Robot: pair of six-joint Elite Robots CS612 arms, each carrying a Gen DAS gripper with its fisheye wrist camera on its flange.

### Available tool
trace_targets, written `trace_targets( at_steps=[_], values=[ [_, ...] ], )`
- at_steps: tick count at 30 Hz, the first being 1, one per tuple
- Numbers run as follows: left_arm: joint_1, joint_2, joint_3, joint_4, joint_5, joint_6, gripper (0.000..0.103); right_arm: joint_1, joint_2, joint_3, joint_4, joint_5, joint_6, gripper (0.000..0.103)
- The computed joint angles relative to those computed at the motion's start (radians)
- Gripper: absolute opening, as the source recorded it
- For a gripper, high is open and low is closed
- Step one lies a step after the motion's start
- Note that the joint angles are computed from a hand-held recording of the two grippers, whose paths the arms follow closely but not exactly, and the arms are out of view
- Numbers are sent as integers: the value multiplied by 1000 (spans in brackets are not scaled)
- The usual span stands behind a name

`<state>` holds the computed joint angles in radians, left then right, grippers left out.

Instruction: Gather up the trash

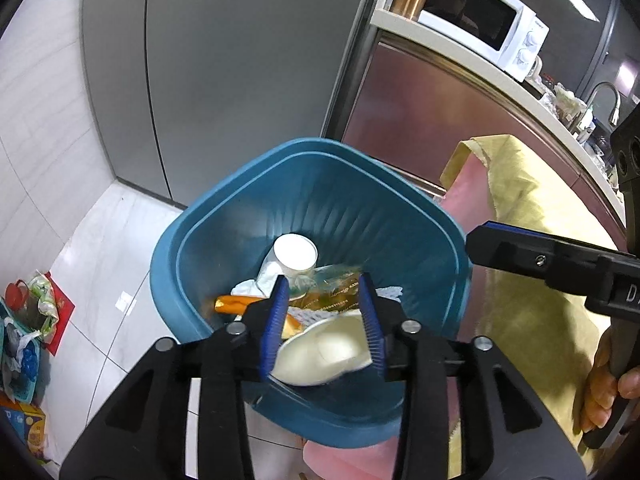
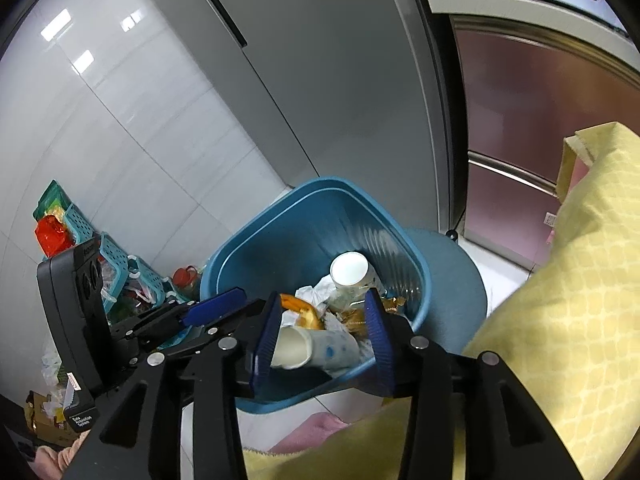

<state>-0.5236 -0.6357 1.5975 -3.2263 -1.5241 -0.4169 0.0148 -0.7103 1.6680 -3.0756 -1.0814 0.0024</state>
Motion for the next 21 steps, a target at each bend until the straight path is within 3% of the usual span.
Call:
trace_targets(
  at_steps=[2,8,11,14,21],
  values=[
    [-5,-7,15,-29,11,11,51,-6,-10,23,-41,2,4,52],
    [-23,-35,72,-169,34,61,73,-31,-53,124,-221,-8,22,67],
    [-42,-52,108,-251,59,100,88,-44,-74,172,-305,-21,32,73],
    [-69,-66,140,-337,90,141,97,-55,-97,234,-426,-58,40,79],
    [-136,-88,194,-494,170,190,97,-69,-131,348,-667,-180,54,94]
  ],
)
